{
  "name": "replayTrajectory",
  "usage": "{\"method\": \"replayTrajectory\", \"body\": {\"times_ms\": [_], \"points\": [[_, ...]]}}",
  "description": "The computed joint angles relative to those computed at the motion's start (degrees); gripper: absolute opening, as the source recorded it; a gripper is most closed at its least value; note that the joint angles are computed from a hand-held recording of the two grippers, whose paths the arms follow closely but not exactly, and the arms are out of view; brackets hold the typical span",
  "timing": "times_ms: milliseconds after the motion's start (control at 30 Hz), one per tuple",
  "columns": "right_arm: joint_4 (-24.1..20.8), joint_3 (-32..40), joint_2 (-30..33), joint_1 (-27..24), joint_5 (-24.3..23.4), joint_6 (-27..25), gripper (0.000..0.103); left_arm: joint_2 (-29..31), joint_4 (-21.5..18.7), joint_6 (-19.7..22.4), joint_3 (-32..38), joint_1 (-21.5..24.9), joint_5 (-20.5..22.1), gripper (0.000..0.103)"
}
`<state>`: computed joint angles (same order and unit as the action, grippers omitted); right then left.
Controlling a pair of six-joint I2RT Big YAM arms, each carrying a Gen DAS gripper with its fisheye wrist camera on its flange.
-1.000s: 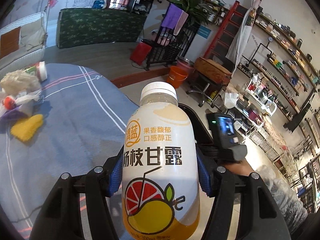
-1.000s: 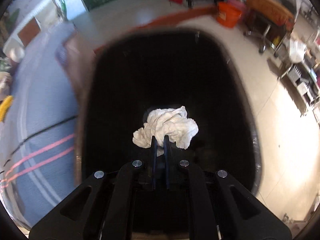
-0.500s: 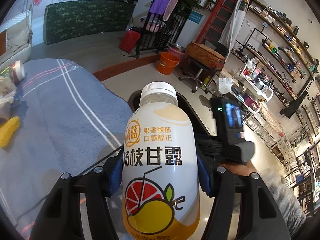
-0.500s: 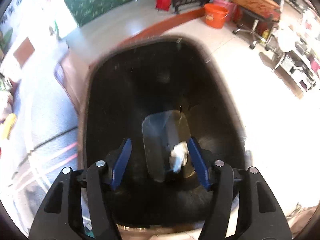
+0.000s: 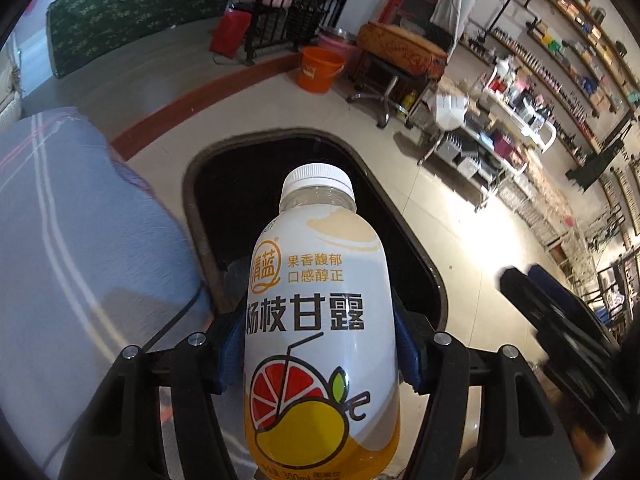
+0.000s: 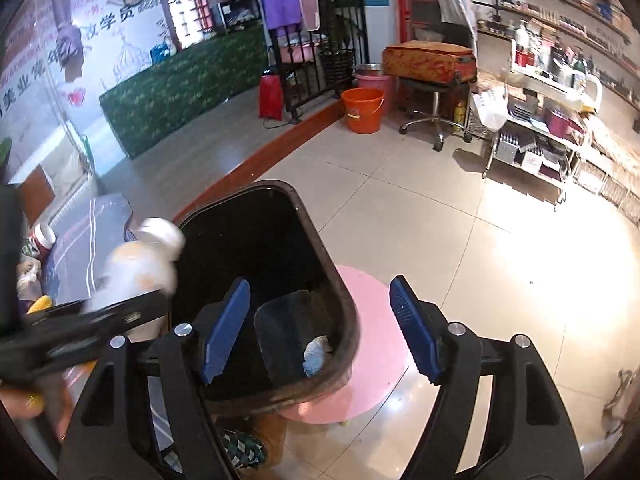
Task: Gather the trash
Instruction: 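Carry the juice bottle over the bin and open the left tool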
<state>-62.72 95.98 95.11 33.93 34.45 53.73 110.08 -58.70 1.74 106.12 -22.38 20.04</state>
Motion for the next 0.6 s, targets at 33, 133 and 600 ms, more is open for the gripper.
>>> {"method": "replayTrajectory", "body": {"times_ms": [33,133,600], "points": [[0.29,-1.05,-0.91,0.38,0.58,0.78,0.072,1.73,-1.84,-0.08,2.16,-0.6,-0.91,0.061],[0.19,-3.21,-2.69,0.98,1.97,1.75,0.072,6.42,-7.22,-0.36,8.18,-1.82,-3.1,0.061],[1.58,-8.82,-6.39,1.78,0.54,3.82,0.073,21.58,-26.29,2.75,28.38,-3.96,-7.71,0.061]]}}
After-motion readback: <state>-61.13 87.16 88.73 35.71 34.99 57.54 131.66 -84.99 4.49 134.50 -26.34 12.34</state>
